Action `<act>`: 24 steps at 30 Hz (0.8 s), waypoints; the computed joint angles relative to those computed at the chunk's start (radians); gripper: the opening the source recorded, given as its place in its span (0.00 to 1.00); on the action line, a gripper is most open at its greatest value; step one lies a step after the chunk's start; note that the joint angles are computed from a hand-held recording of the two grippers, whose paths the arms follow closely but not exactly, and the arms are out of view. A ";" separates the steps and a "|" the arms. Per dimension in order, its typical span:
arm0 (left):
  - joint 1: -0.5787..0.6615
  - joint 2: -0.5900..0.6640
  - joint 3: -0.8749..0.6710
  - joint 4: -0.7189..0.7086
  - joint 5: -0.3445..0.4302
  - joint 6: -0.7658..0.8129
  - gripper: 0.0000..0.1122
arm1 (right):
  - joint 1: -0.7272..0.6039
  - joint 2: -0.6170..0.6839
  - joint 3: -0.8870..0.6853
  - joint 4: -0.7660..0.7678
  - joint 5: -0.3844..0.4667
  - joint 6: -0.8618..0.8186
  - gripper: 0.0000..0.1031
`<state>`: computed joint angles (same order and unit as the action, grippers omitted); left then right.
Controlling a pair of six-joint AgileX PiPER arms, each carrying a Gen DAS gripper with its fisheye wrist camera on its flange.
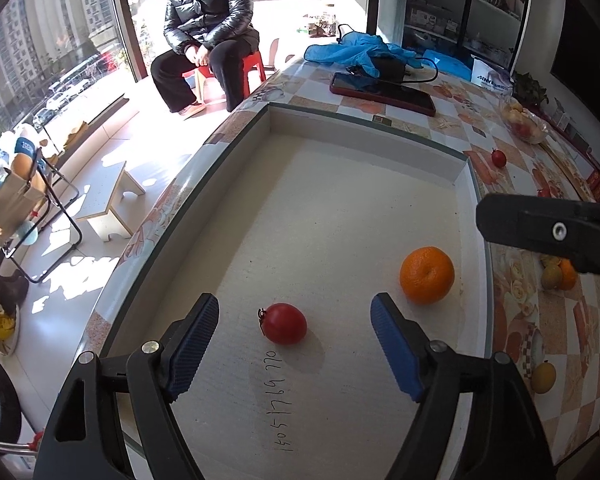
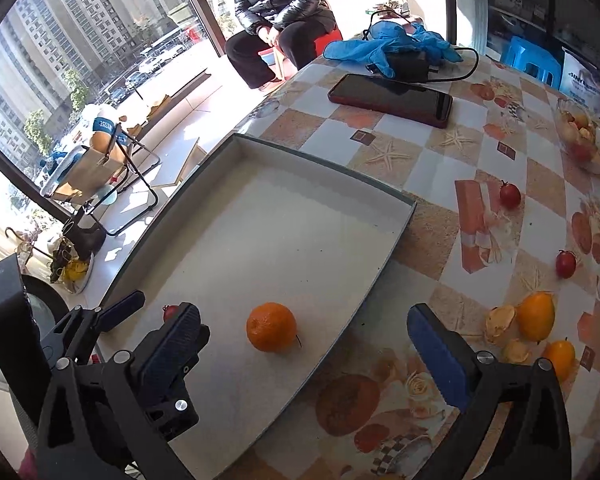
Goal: Organize fruits
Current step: 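Withdraw both open tools from the tray back to the fruit pile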
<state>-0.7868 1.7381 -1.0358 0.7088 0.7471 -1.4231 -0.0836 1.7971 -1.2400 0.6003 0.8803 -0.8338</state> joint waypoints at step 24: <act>-0.184 0.124 -0.311 -0.048 0.172 0.157 0.73 | -0.377 0.051 -0.123 0.035 0.122 -0.104 1.00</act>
<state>-0.9704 1.8617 -1.3471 0.6611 0.9193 -1.2664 -0.4609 1.8484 -1.3631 0.6353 1.0019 -0.9383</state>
